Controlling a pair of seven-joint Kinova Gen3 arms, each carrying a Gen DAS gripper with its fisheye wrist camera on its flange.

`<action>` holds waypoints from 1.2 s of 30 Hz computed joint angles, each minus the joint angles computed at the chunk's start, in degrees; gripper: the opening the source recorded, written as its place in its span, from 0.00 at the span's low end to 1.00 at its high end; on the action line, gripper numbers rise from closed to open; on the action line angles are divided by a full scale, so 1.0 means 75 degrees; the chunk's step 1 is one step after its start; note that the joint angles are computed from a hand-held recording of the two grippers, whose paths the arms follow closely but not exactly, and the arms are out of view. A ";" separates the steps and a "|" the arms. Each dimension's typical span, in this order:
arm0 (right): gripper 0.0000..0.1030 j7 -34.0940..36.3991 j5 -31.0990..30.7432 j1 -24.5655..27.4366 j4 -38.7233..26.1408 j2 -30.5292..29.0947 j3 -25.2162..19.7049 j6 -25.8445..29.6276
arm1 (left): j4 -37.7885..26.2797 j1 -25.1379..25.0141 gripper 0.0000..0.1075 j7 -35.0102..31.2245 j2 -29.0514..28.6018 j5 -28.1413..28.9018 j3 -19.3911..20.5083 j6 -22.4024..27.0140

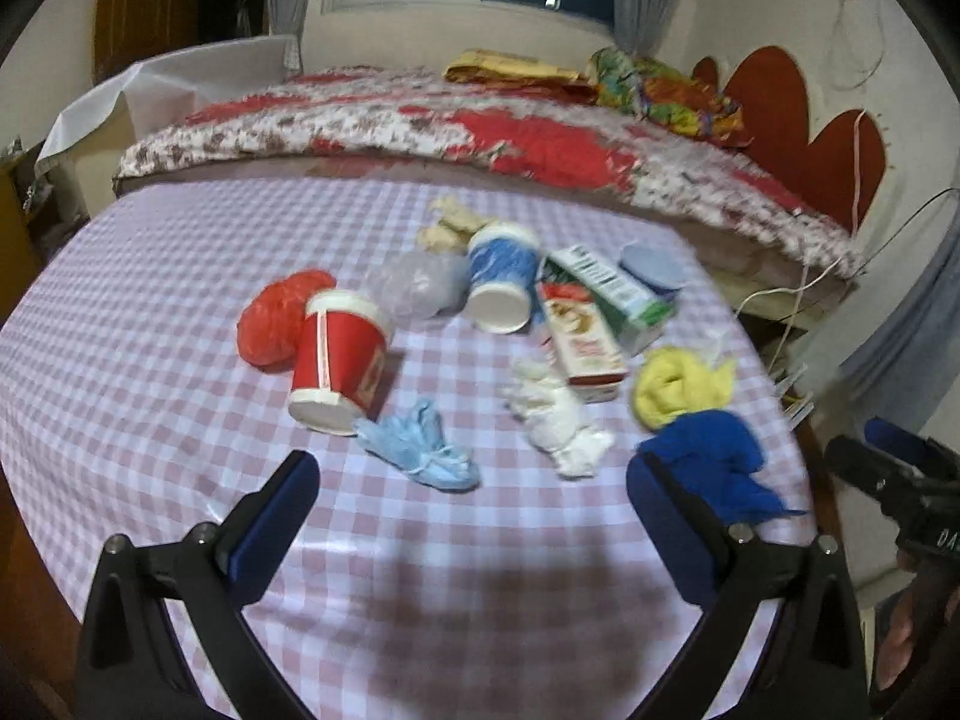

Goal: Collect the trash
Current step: 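Grasp the blue cloth with the right gripper while the left gripper grasps the blue glove, then carry the blue glove and blue cloth with both grippers over the black bin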

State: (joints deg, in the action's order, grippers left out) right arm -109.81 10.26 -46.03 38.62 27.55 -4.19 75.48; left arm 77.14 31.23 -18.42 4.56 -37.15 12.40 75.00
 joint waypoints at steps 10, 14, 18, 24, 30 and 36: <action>0.84 0.0428 -0.0371 0.0046 -0.1742 0.1498 0.0246 0.1107 | 0.0679 -0.0863 0.77 -0.0722 0.0143 0.1356 -0.0393 -0.1041; 0.83 0.0548 -0.0557 0.0109 -0.1928 0.1736 0.0261 0.1243 | 0.0718 -0.0975 0.73 -0.1001 0.0256 0.1547 -0.0462 -0.1221; 0.78 0.0638 -0.0810 0.0196 -0.2218 0.2017 0.0223 0.1447 | 0.0762 -0.1076 0.67 -0.1257 0.0337 0.1786 -0.0555 -0.1299; 0.49 0.0810 -0.1173 0.0282 -0.2136 0.2135 0.0101 0.1440 | 0.0963 -0.1035 0.50 -0.1189 0.0335 0.1679 -0.0591 -0.1392; 0.30 0.0838 -0.1295 0.0335 -0.1163 0.1606 0.0003 0.0745 | 0.1086 -0.0912 0.31 -0.0985 0.0130 0.1329 -0.0489 -0.1586; 0.29 0.0642 -0.1268 0.0487 -0.0152 0.0860 -0.0082 0.0031 | 0.0861 -0.0716 0.29 -0.0894 -0.0050 0.0951 -0.0268 -0.1419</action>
State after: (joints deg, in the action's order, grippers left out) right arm -105.00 0.75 -42.38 37.48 34.00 -4.81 75.72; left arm 83.59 25.86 -25.13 4.19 -30.02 10.39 64.36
